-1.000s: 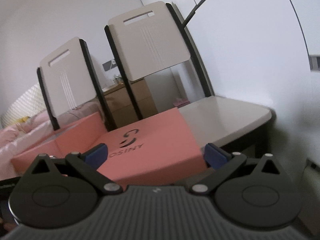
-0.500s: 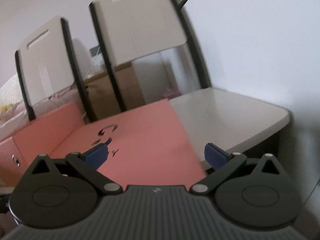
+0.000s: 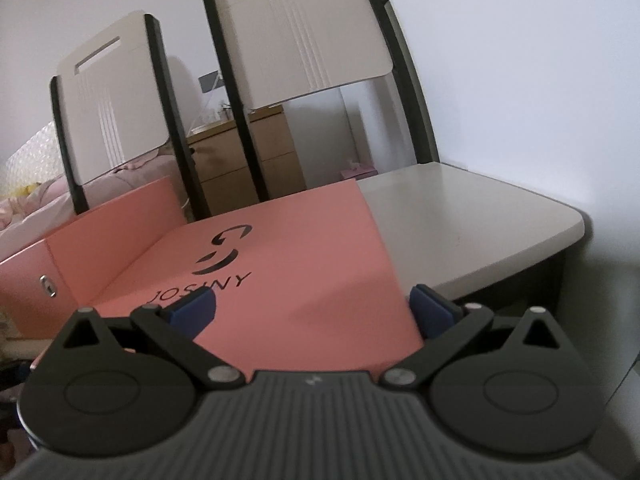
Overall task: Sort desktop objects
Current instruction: 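Position both open grippers at opposite edges of the pink lid, then close the right gripper on one lid edge while the left gripper grips the other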
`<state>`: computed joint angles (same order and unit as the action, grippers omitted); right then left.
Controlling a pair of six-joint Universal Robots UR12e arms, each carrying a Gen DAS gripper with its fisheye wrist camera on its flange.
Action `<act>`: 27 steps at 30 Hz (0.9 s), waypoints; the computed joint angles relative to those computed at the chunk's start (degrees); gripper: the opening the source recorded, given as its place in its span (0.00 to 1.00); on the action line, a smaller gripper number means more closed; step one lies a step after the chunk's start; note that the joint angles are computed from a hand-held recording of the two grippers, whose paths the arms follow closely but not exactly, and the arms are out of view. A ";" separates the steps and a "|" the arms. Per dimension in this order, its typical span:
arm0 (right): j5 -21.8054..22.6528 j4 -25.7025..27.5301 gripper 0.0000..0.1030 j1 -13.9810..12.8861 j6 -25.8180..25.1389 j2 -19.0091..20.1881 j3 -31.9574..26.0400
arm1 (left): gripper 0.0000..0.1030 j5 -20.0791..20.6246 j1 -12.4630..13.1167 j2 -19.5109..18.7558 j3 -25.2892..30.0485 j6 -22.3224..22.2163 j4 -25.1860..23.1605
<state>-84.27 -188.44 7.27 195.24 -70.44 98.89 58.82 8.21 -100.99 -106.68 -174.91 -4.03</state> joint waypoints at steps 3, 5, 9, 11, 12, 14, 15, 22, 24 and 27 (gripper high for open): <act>2.53 -1.13 1.00 -0.73 0.14 -0.97 1.52 | 1.00 0.42 -0.09 0.92 -0.70 -0.04 -0.58; 4.35 -2.01 1.00 -1.27 1.06 -1.55 2.49 | 1.00 -0.39 0.30 1.59 -1.24 -1.22 -0.82; 8.57 -2.03 1.00 -2.44 1.30 -2.68 3.82 | 1.00 0.46 0.36 2.45 -2.00 -2.68 0.84; 11.01 -2.61 1.00 -3.29 3.24 -2.76 4.09 | 1.00 1.45 0.50 2.37 -1.69 -3.87 1.30; 12.43 -3.09 1.00 -3.85 5.43 -2.62 4.09 | 1.00 1.21 0.79 2.06 -1.43 -5.25 1.93; 13.96 -3.51 1.00 -4.78 10.03 -2.21 3.92 | 1.00 0.28 1.65 1.19 -0.65 -9.39 1.97; 14.45 -3.44 1.00 -5.20 12.14 -2.00 3.76 | 1.00 0.09 1.97 0.70 0.05 -11.21 0.69; 21.05 3.20 1.00 -6.79 17.82 -0.55 1.94 | 1.00 -9.38 4.41 -2.09 2.73 -20.73 -4.82; 23.82 3.87 1.00 -7.04 20.13 0.27 1.06 | 1.00 -14.29 5.01 -3.11 3.44 -21.58 -6.63; 25.38 4.38 1.00 -7.11 21.71 1.06 0.36 | 1.00 -19.43 5.40 -4.80 4.37 -25.01 -7.79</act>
